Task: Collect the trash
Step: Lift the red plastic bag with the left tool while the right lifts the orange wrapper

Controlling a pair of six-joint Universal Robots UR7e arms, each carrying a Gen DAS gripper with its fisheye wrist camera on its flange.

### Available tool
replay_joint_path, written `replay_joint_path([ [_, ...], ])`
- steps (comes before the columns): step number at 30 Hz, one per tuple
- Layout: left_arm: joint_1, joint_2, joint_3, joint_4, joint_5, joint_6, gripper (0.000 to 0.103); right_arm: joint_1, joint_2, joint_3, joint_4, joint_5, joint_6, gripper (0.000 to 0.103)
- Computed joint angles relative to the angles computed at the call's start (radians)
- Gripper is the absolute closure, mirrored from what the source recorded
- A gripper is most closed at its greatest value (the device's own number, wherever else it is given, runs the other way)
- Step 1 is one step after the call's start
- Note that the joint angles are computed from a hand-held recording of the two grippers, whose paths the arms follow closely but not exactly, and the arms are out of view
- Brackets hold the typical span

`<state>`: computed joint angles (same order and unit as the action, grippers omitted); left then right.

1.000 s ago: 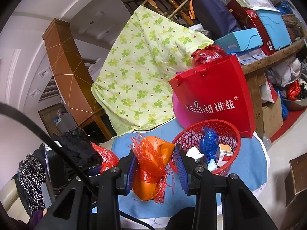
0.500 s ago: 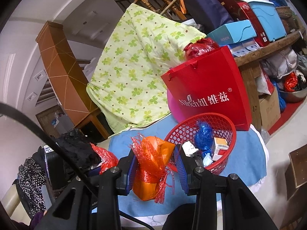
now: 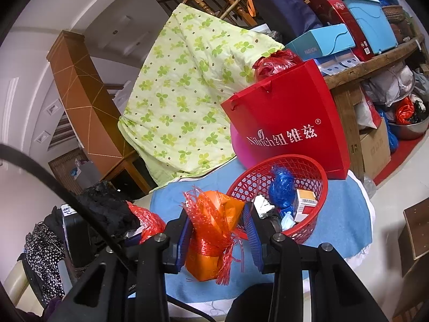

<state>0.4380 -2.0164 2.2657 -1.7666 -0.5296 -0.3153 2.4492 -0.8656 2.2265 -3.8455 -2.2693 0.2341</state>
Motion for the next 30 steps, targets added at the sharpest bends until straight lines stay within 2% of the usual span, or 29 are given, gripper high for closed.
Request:
replay_joint_path([
  [30, 0.112, 0.050, 0.015, -0.155, -0.046, 0.122, 0.055, -0.039, 0.041, -0.044, 0.065, 0.033, 0.025, 0.063],
])
